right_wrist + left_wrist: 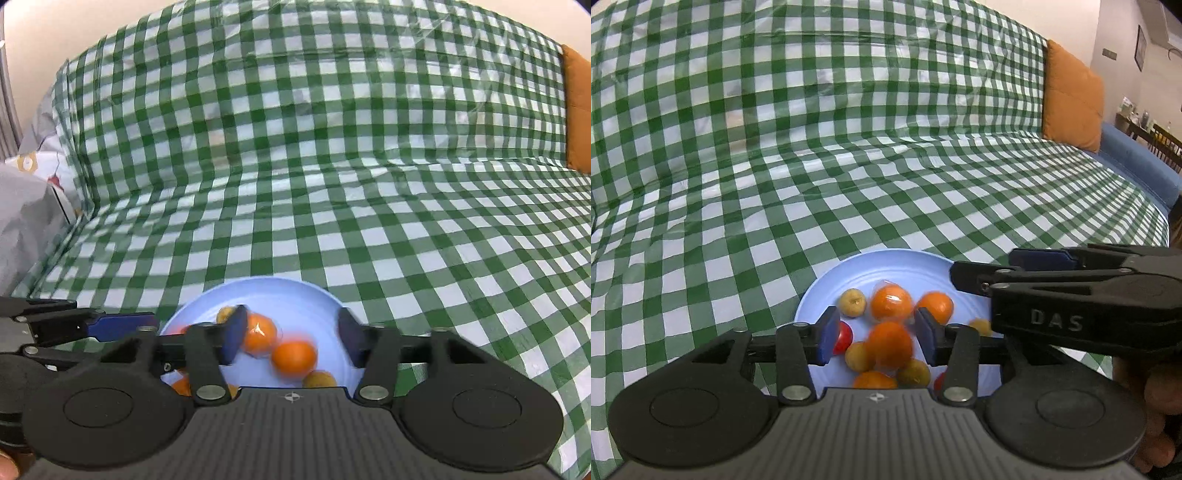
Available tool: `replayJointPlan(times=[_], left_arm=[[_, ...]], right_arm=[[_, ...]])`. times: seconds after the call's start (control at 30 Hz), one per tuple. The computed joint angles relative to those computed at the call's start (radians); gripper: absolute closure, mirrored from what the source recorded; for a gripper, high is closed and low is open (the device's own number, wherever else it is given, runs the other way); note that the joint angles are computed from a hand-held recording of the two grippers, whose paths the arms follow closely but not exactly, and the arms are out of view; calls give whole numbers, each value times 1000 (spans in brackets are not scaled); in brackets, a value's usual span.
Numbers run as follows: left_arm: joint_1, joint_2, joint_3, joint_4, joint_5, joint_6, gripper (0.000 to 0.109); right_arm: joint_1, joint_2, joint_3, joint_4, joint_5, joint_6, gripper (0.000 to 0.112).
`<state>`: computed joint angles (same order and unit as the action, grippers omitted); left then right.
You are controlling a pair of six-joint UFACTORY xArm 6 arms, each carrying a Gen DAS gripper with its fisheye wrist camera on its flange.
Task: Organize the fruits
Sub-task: 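Open the right tool to drop the orange into the plate while the left tool drops its orange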
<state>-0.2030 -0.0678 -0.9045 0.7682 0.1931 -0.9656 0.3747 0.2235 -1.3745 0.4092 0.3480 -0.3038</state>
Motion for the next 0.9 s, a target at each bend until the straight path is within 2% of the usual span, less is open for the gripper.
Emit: replayJointPlan(times=[0.1, 0.17, 0.33, 0.43, 0.47, 0.57, 0.67, 0.77, 0.9], left_arm=[[2, -11, 1, 20, 18, -12, 59], [3, -29, 11, 53, 24, -30, 57], [-8, -112, 52, 245, 61, -181, 36], [-32, -182, 72, 343, 127, -263, 26], [-44, -208, 80, 351, 156, -276, 24], [-85, -280, 99, 299, 241, -283, 20], [-146, -339, 117, 228, 360, -338, 10], [-185, -378, 153, 158, 377, -344, 6], [-251, -383, 180, 212, 421, -368, 6]], right_arm=[[-4, -2, 1, 2, 4, 10, 50], [-5, -9, 8, -7, 0, 16, 45], [2, -51, 57, 25, -47, -14, 26], [7, -93, 105, 39, -103, -33, 14], [7, -106, 119, 42, -120, -36, 10], [0, -160, 168, 34, -141, 13, 10], [-17, -212, 212, -79, -125, 137, 10], [-17, -274, 271, -101, -137, 142, 10], [-14, -324, 328, -173, -157, 177, 10]])
